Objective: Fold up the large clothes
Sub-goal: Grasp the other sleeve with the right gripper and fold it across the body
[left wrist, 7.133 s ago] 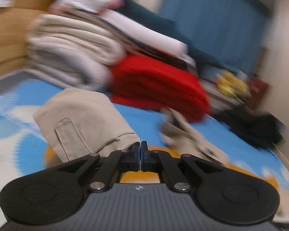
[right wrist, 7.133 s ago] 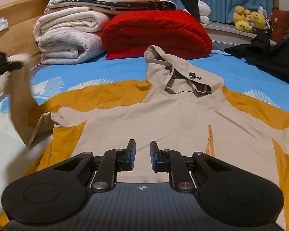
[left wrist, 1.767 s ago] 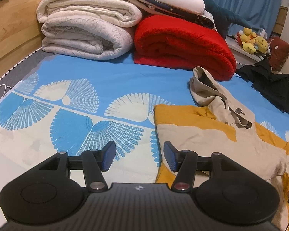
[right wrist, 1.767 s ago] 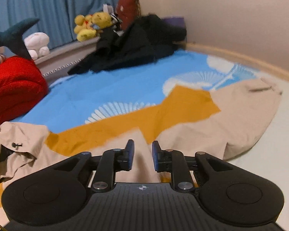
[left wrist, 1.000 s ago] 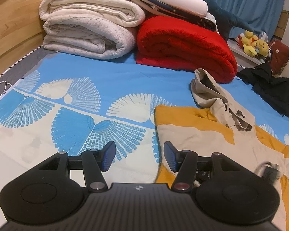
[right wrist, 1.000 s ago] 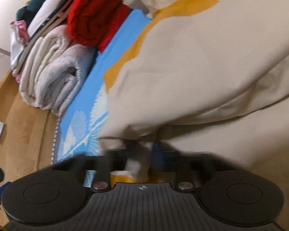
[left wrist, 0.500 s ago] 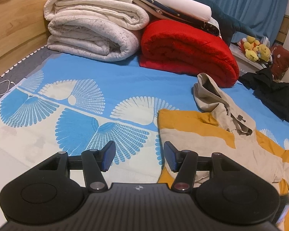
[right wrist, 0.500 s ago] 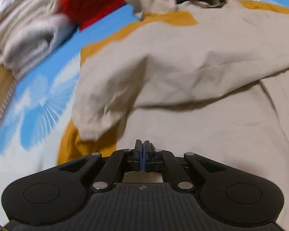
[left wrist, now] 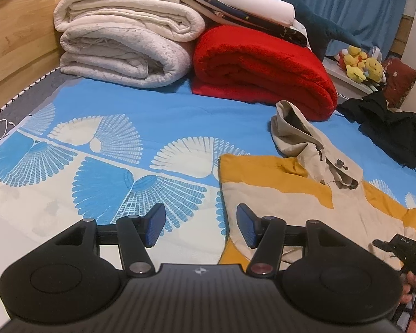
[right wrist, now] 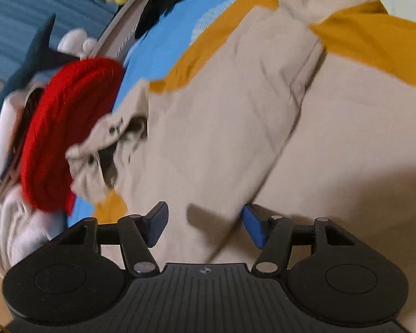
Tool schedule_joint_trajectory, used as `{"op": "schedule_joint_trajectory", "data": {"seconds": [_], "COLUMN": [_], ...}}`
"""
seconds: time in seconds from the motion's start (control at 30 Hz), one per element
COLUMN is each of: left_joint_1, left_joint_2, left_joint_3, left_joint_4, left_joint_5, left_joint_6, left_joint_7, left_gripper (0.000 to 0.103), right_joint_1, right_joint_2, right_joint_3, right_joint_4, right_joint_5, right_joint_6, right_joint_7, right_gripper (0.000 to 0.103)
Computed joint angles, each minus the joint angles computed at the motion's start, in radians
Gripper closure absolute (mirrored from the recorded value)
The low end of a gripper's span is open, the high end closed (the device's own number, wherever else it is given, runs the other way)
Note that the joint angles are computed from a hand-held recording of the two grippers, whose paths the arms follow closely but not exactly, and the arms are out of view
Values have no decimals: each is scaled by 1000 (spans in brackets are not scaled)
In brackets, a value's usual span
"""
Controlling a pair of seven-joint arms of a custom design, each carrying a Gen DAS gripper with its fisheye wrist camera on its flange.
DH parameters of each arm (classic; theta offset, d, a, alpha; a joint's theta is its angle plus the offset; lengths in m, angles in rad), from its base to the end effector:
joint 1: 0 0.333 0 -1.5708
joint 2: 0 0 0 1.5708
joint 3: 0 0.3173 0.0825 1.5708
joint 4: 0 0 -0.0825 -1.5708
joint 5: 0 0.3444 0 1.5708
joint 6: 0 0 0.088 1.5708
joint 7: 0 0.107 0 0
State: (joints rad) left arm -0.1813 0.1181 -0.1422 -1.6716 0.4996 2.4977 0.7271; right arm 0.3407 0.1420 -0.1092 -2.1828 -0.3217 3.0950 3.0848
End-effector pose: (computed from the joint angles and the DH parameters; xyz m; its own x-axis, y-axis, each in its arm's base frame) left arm 0.5785 -0.1914 0.6201 0.1825 -0.9760 0.1188 -0.6694 -0.2118 -0.7121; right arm 0.5470 0.1582 0.4412 -0.5634 -0.5230 -0.6396 -0.4610 0.8414 -0.2820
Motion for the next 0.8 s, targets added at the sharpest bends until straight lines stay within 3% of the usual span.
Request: {"op": "schedule_joint_trajectory", "data": {"seconds": [0.03, 0.1, 0.13, 0.2, 0.3, 0.37, 0.4, 0.43, 0.6, 0.7, 0.8], "left_joint_1": [0, -1, -1, -2, -4, -5, -5, -6, -6, -7, -8], "left_joint_2": [0, 0, 0, 2, 4, 5, 6, 7, 7, 7, 7], "left_joint_3": [0, 0, 0, 0, -1, -2, -1, -1, 0, 0, 0], "left_joint_4": [0, 1, 0, 4, 7, 8, 10, 11, 9, 9, 9], "left_joint_5": [0, 0, 2, 3, 2, 0, -2, -1, -3, -2, 2], "left_joint_6": [1, -1, -1, -3, -6, -2, -2, -2, 0, 0, 1], "left_joint_7": [1, -1, -2, -1, 1, 4, 6, 4, 13, 9, 4], "left_gripper": [41, 41, 41, 41, 41, 41, 41, 41, 41, 41, 40], "right_joint_1": [5, 37, 63, 64, -1, -29, -33, -32, -7, -9, -31], "right_joint_2": [3, -1, -5, -4, 6, 9, 4, 3, -28, -36, -14], "right_joint_3": [-8, -56, -93, -105, -34, 6, 17, 23, 67, 97, 109], "right_joint_4": [11, 32, 46, 89, 131, 158, 167, 177, 210, 212, 219], "right_joint_5": [-15, -127, -236, -351, -240, -185, -201, -245, -509, -645, -728], "right_joint_6": [-16, -43, -57, -115, -245, -357, -405, -437, -630, -594, -382], "right_joint_7": [-1, 49, 113, 138, 19, -17, -12, 12, 185, 224, 195], "right_gripper": [74, 102, 102, 102, 99, 91, 78, 71, 70, 68, 68]}}
